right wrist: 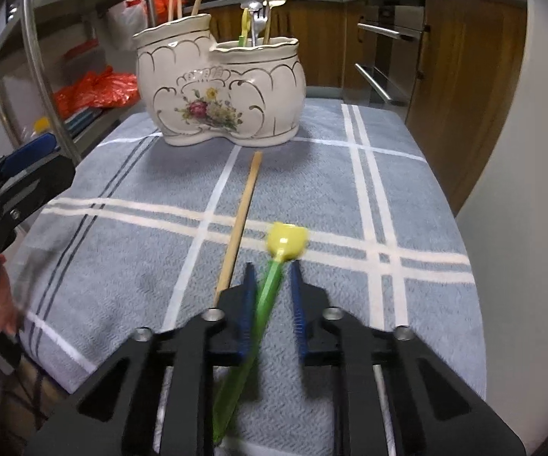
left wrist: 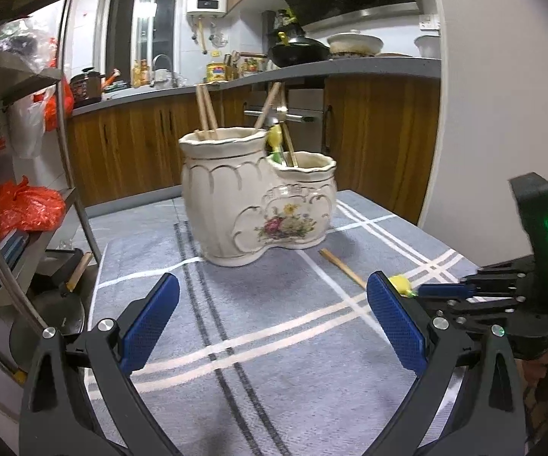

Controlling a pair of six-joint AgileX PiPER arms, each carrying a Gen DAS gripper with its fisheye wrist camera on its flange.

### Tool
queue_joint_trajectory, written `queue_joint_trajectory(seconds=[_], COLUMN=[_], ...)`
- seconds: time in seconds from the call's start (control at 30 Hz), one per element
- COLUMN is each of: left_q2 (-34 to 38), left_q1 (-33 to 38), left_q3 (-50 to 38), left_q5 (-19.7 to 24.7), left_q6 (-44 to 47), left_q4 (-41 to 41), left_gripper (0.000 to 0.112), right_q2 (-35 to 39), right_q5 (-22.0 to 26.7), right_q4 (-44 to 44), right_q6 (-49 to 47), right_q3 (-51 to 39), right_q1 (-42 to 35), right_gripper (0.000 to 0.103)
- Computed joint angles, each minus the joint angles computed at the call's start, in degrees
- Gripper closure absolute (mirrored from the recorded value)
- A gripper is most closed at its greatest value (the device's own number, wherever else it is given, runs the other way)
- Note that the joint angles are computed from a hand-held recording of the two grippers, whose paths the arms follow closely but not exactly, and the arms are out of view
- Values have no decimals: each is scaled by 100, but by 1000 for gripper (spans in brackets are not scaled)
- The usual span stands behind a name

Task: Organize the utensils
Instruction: 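Lower the right tool onto the green-handled yellow utensil and close it, then close the left tool on the last wooden chopstick while the right tool holds the green utensil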

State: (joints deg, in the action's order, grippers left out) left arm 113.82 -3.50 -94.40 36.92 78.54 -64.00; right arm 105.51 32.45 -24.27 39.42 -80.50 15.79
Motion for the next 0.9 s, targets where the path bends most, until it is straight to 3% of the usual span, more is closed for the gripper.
queue_joint_trajectory(seconds=[0.1,0.17,0.33,0.43,0.53,0.7,0.9], left_q2=[-96,-87,167,381,618,942,1261], left_q1=[-196,-288,-648,-915,-1156,-1448,-1741], left_q3=[-3,-101,-713,-997,-1311,-1784,-2253], left_q5=[-174,-178,64,163,375,688,968], left_q6=[-132,-351,-1688,-2580,-3337,-4214,-4942], left_q4=[314,593,1810,2582,3226,3852,4526], left_gripper=[15,15,15,16,29,42,54], right_q2=[-40,-84,-344,-493,-621,-831,-950], right_q5=[-196,-376,-1002,-1399,-1625,-2025,-2435], right_q4=[210,-128,-1460,-1755,-2461,-2620,-2027], right_q6=[-291,-64,1194,1581,2275,2488,2006], right_q3=[81,179,617,915,1168,1458,1654], right_q1=[-122,-174,-403,-569,-644,-871,-1126], right_gripper=[93,93,93,93,93,93,93])
